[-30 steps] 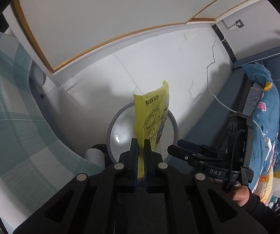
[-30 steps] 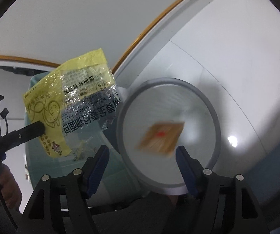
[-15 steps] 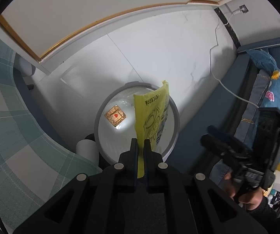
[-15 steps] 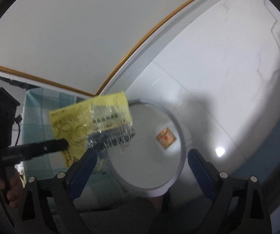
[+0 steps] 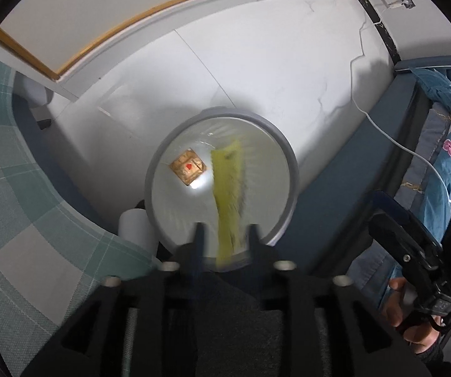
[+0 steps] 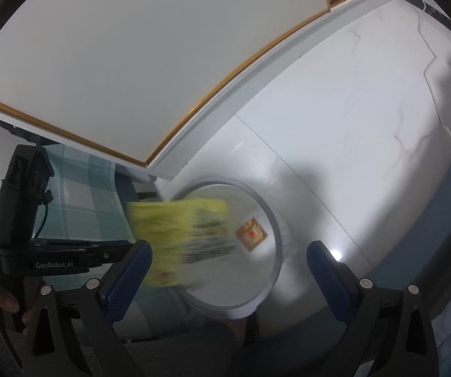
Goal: Collect trash
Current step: 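Open the right gripper over the bin while the left gripper releases the yellow bag, then move both grippers back from the bin toward the table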
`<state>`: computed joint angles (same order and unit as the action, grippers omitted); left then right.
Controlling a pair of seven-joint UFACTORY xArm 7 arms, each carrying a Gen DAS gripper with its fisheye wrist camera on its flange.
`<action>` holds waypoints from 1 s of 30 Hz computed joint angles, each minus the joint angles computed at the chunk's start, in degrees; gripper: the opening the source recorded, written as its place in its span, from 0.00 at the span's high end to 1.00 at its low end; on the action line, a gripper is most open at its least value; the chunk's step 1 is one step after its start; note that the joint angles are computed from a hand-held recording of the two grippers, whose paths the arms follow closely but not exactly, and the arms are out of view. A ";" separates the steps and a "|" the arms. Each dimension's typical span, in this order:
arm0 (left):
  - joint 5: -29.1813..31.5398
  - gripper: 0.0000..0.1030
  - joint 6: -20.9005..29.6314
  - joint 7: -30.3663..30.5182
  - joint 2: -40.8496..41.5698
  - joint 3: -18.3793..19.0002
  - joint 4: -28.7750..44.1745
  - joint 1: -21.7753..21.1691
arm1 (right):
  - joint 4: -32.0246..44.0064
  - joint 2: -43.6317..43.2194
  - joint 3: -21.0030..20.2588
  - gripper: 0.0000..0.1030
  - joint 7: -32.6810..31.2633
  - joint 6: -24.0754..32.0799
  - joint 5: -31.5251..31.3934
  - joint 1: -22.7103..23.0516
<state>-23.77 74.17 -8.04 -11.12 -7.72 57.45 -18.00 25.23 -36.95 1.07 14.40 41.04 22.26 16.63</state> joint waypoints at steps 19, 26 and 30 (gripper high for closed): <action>9.53 0.42 -12.83 -4.75 -13.56 -0.98 -6.59 0.32 | 1.33 -2.69 1.55 0.03 2.72 -2.47 -2.84 0.22; 13.38 0.38 -16.17 -6.65 -18.86 -1.41 -8.73 0.69 | 2.13 -5.30 2.30 0.02 4.01 -3.67 -3.44 1.47; 15.87 0.35 -17.65 -8.80 -23.00 -1.68 -9.89 1.85 | 4.03 -6.67 3.87 0.01 5.18 -4.68 -5.23 1.59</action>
<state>-7.90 56.52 -16.84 -34.12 -9.40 47.56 -16.15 29.27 -43.63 4.93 19.59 36.35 17.03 18.22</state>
